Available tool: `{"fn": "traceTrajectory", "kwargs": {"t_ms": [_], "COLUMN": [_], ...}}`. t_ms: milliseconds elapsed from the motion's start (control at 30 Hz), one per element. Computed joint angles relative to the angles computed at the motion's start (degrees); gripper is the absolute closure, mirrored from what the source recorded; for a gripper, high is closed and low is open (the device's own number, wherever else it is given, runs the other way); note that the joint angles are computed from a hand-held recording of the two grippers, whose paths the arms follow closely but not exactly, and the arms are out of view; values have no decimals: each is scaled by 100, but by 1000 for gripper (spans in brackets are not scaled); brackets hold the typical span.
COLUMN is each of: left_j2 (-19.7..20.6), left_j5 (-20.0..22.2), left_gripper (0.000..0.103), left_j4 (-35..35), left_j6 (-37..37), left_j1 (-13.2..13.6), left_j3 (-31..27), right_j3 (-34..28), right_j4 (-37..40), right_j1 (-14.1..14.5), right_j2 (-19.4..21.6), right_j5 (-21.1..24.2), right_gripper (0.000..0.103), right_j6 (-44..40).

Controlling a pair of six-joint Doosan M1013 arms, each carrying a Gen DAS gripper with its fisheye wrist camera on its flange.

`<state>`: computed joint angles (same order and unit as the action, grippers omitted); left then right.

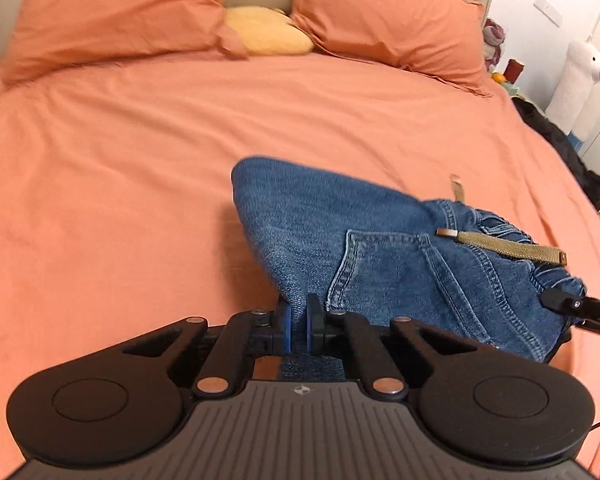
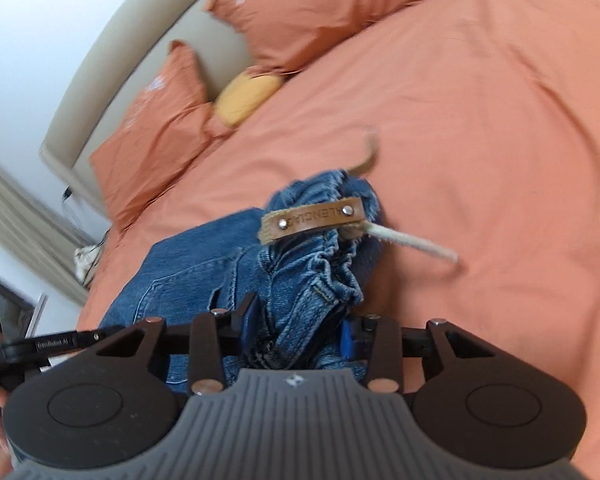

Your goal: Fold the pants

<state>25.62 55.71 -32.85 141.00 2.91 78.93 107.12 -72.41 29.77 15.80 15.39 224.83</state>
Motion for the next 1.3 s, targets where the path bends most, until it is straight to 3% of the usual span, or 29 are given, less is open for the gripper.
{"fn": "traceTrajectory", "kwargs": {"t_ms": [133, 333, 600, 800, 933, 1133, 1233, 1300], "left_j2": [-44, 42, 293, 411, 560, 289, 73, -140], "left_j5": [-61, -181, -17, -234, -255, -1105, -1494, -1864], "left_gripper": [97, 97, 97, 96, 95, 85, 80, 70], "left_j4": [261, 599, 614, 593, 560, 855, 1088, 1080], "left_j6": [124, 110, 24, 110, 144, 486, 399, 540], "left_j1": [316, 782, 1210, 1306, 1374, 1264, 1211, 1195], "left_j3": [-177, -382, -461, -257, -246, 239, 459, 691], "right_j3": [-513, -1614, -2584, -2748, -2705, -3030, -3111, -3171], "right_j4": [271, 2694, 4398, 5205, 5387, 5311, 5268, 5039], "right_j1": [281, 647, 1106, 1146, 1123, 1181, 1192, 1245], "right_j2": [260, 908, 1467, 1686, 1788, 1973, 1961, 1931], "right_j5": [-135, -116, 564, 1175, 1232, 1695, 1875, 2144], "right_gripper": [67, 67, 67, 67, 65, 60, 49, 38], "right_j6": [-454, -3331, -5775, -6395, -6256, -6509, -6524, -6469]}}
